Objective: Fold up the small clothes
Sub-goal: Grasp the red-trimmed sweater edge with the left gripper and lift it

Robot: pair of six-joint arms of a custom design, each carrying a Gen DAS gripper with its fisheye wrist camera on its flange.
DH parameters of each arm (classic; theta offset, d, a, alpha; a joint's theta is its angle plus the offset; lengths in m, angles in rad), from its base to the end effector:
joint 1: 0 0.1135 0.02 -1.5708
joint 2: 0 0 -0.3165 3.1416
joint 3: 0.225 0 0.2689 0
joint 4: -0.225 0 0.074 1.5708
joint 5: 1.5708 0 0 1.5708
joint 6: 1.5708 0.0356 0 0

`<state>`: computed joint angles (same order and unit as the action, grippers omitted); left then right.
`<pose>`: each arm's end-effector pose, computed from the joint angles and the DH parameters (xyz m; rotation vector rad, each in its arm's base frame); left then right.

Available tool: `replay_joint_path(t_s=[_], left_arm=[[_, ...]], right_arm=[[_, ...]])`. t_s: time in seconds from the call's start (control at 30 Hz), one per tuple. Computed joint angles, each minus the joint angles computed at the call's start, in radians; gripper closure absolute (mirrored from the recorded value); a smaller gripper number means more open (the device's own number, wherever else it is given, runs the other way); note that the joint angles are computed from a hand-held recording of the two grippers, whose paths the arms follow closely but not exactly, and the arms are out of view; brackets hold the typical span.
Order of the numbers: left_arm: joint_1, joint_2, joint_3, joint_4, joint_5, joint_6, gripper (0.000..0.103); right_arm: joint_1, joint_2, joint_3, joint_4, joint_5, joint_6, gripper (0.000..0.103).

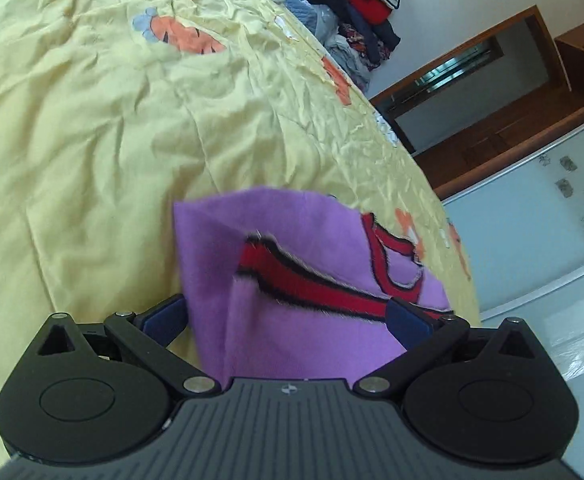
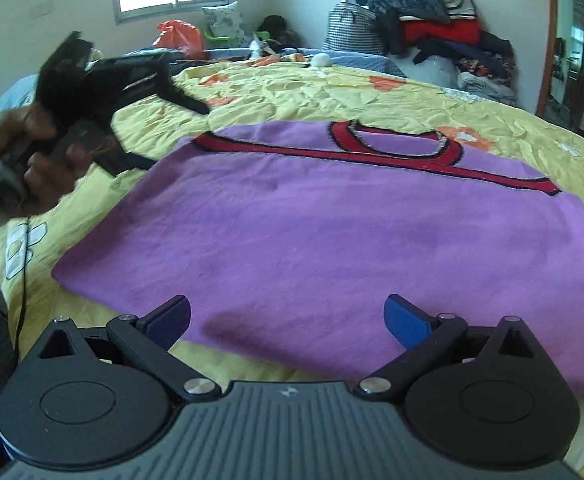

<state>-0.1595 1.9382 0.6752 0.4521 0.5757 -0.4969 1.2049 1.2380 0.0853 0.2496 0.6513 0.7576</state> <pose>0.3344 -0.0734 0.1020 -0.1244 2.4361 -0.9908 0.0707 0.1241 0.1171 -0.2410 2.2421 0.2252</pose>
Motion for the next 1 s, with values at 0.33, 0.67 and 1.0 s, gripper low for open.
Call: replay_joint_path(t_s=[0.33, 0.67, 1.0], left_arm=[[0.024, 0.053, 0.079, -0.056, 0.081, 0.033, 0.0], [0.048, 0.089, 0.129, -0.172, 0.077, 0.063, 0.096], [0.038, -0.03, 0.073, -0.159, 0.07, 0.054, 0.096]], right_arm=[[-0.03, 0.141, 0.102, 0.031, -0.063, -0.054, 0.0], [0.062, 0.203, 0.206, -0.066, -0.016, -0.008, 0.0], [0.137, 0.304, 0.328, -0.078, 0.015, -0.092, 0.0]])
